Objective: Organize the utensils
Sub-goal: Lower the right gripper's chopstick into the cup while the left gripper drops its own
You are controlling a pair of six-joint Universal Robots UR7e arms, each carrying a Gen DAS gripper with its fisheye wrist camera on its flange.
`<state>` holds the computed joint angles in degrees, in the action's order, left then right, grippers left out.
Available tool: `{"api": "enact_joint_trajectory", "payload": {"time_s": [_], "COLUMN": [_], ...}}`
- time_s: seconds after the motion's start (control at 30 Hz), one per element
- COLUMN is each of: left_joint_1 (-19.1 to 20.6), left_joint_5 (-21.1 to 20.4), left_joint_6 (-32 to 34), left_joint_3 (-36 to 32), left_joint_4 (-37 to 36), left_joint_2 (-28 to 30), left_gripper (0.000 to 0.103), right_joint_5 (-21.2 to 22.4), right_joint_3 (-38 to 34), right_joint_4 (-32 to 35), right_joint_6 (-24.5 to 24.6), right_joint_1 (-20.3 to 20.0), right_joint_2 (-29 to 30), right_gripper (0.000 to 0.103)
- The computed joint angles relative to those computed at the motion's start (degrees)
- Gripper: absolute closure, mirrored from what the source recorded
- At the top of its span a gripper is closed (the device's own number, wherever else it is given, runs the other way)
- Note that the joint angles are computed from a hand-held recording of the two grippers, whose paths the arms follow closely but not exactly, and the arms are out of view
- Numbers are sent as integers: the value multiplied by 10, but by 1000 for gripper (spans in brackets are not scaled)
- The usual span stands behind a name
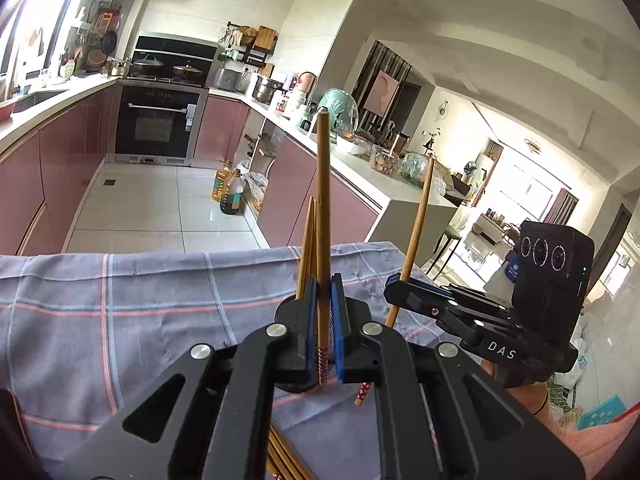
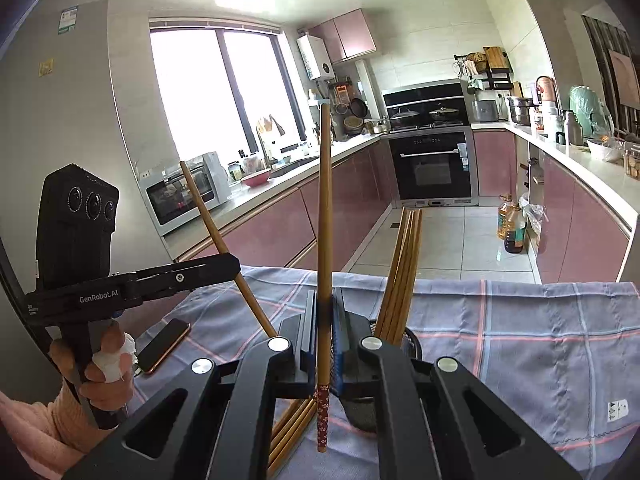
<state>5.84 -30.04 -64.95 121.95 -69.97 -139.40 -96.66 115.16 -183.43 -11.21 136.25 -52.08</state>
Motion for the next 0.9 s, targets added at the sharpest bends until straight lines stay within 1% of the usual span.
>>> {"api": "enact_joint_trajectory", "payload": {"time_s": [0.2,0.3,0.4,0.47,0.57,0.7,0.9], "left_joint_1": [32,55,63,76,93,118,141], "left_joint_5": [18,21,31,24,17,-3,-33], "left_joint_6": [85,143,158,182,193,203,222], "left_joint_3": [-4,0,-4,-3,-3,-1,2], "left_joint_4": [-91,-156,-161,-183,-188,-183,-165], "left_joint_2": [37,59,78,88,100,109,119], "left_gripper": [96,96,96,96,96,96,96], "right_joint_5": [-4,-7,-7,-9,-15,-25,-41], "right_joint_3": [-24,-36,-49,-56,-57,-51,-46], "right_joint_4": [-15,-26,-31,-30,-24,0,40], "right_joint_6": [-5,-7,-2,3,8,18,38], "right_joint_1": [-3,-6,-10,-12,-15,-19,-26], "right_joint_2": [13,22,31,38,46,51,53], "right_gripper": [97,97,97,97,97,97,97]}}
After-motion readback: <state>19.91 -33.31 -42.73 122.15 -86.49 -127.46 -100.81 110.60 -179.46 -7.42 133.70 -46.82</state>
